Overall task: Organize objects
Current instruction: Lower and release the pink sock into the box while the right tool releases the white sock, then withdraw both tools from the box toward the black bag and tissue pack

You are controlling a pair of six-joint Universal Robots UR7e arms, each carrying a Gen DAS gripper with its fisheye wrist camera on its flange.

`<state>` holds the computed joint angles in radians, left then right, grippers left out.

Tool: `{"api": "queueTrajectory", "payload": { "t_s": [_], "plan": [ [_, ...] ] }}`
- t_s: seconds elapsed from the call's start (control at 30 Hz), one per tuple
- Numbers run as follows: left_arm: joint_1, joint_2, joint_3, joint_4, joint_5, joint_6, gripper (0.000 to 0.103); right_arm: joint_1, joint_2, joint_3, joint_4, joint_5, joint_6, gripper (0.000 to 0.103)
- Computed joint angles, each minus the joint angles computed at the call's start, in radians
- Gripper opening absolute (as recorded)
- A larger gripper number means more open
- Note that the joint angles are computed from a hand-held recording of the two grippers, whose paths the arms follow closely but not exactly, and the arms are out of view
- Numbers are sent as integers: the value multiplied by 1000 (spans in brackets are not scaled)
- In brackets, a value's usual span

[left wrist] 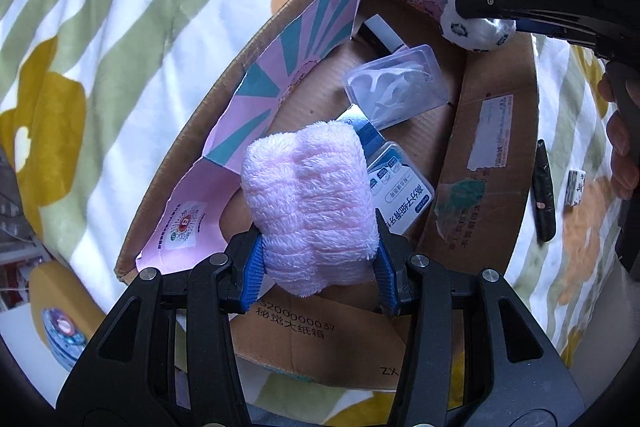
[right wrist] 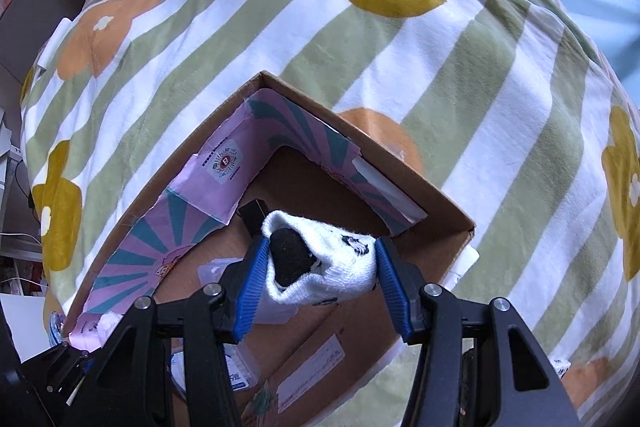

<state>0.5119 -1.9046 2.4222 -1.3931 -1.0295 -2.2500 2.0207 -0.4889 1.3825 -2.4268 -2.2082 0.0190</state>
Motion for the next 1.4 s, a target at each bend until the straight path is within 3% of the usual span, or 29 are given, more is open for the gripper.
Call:
{"api": "queueTrajectory", "payload": {
  "t_s": [0.27,0.33,0.37,0.4,0.43,0.5,0.67,0.83,1.17,1.4],
  "plan": [
    [14,2,2,-12,5,40,43,-11,26,-23,-16,11,-17,51],
    [16,12,-6,4,14,37,49,-11,28,-19,-48,15,-29,56],
    [18,18,-11,10,20,39,65,-11,29,-21,-49,22,-32,64],
    [18,19,-14,11,26,44,98,-11,30,-22,-50,21,-32,82],
    [19,27,-21,21,35,41,102,-9,32,-23,-54,8,-29,90],
    [15,32,-27,28,54,46,103,-5,32,-14,-85,-1,-36,100],
    [35,47,-29,-11,63,96,103,-4,19,9,-114,9,-27,100],
    [12,60,-32,-9,47,77,103,4,4,19,-95,6,-24,100],
    [-88,75,-94,111,32,-19,103,44,-55,51,-70,-2,6,100],
    [-165,102,-185,233,22,-45,103,102,-147,108,-32,-6,82,100]
  ]
}}
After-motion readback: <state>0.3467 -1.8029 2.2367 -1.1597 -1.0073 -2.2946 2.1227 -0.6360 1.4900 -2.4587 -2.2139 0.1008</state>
